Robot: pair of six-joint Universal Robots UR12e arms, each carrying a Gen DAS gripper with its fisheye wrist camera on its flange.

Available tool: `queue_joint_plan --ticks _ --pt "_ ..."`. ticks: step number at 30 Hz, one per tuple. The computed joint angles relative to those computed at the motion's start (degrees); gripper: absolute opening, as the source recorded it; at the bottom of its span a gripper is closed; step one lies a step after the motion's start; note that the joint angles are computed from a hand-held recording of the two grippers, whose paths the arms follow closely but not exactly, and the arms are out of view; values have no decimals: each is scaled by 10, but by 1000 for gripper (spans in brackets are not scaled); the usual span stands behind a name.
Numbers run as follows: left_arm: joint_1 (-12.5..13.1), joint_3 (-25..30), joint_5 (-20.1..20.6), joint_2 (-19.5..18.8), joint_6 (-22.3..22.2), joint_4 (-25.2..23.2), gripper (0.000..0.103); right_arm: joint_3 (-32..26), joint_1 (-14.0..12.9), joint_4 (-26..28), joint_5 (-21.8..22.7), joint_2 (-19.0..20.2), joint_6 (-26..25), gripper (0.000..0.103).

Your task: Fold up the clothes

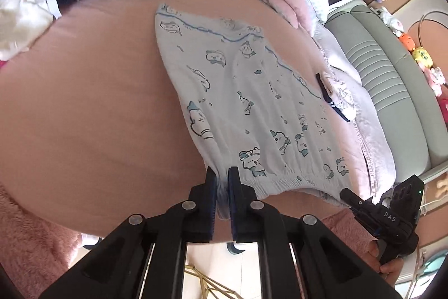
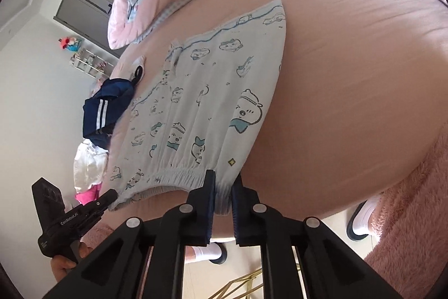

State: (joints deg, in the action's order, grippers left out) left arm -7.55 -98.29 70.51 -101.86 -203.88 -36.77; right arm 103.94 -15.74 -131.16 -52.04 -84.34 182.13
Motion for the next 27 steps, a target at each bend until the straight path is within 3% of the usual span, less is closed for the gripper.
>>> queue_joint_plan --ticks 5,7,8,10,12,14,17,20,23,27 --pt "-5 0 33 -4 21 -50 7 4 13 32 -47 -2 -34 9" --pt "1 -4 18 -8 20 -61 10 -3 22 63 -82 11 -50 9" --pt "5 -7 10 -11 20 -64 10 -7 22 70 -81 16 -50 7" --pt "13 -6 -6 -8 13 -80 11 -23 18 106 -72 19 -54 12" --pt "15 1 10 -1 15 -99 14 -25 18 107 -90 12 -59 19" --pt "10 7 58 8 26 -109 18 -13 15 83 -118 -6 -42 25" --pt "4 18 106 13 61 -111 19 -1 15 45 -179 -28 -25 28" --pt "3 28 97 8 129 -91 19 -2 22 12 -212 -35 -52 28" --pt "-6 56 87 -14 187 -87 19 -27 43 19 -201 -15 -98 28" --pt "-15 114 92 -59 225 -119 19 -69 76 40 -187 18 -151 28"
